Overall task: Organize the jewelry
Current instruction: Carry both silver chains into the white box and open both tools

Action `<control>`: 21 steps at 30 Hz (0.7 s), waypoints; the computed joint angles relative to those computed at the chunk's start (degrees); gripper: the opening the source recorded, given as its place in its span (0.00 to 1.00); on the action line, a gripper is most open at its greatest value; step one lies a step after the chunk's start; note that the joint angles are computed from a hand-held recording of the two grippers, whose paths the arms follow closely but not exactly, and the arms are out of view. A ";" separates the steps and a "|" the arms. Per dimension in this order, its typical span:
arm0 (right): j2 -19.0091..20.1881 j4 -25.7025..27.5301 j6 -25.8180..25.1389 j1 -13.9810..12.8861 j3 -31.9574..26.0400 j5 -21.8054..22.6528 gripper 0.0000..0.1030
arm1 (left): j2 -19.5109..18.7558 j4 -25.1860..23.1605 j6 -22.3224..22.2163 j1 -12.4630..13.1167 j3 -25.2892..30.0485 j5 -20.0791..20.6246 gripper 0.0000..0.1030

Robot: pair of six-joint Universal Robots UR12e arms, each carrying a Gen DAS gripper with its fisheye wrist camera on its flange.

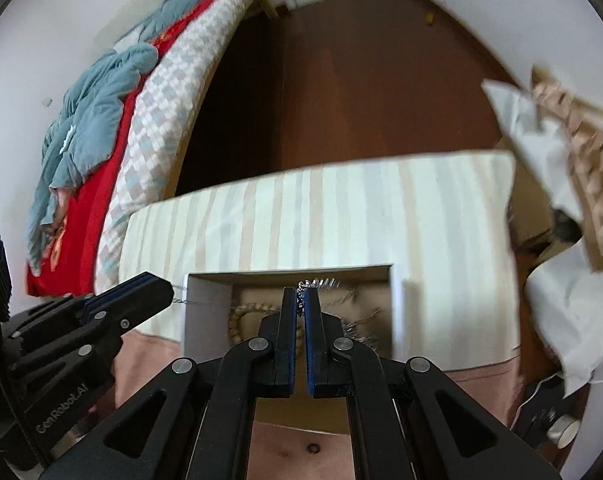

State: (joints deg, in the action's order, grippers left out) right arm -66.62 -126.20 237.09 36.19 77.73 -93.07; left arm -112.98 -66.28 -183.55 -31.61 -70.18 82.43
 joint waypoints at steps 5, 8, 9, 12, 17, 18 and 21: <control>-0.25 -1.55 1.74 -0.83 1.31 3.62 0.14 | 0.55 0.04 -2.06 0.00 -0.84 3.05 0.16; -0.78 -0.27 2.74 -0.26 1.48 0.97 0.48 | 0.95 0.39 -2.57 -0.35 -1.48 6.07 0.36; -0.93 0.78 2.63 0.10 1.26 -0.52 0.51 | 1.11 0.80 -2.57 -0.34 -1.79 6.63 0.42; -1.16 4.80 2.69 1.08 0.13 -4.06 0.55 | 2.19 2.49 -3.23 -0.59 -3.44 9.22 0.55; -0.99 13.73 2.83 3.41 -2.26 -10.81 0.87 | 4.54 5.13 -4.63 -1.03 -7.09 12.94 0.71; -1.21 14.32 3.06 3.77 -2.02 -11.41 0.90 | 5.23 6.37 -4.97 -1.14 -8.28 13.77 0.76; -0.74 18.16 3.33 5.11 -2.98 -13.59 0.94 | 6.87 8.09 -6.13 -1.48 -11.14 15.92 0.84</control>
State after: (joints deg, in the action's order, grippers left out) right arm -67.35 -108.04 240.43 41.30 74.75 -106.67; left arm -106.10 -58.19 -189.69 -33.10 -81.32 98.35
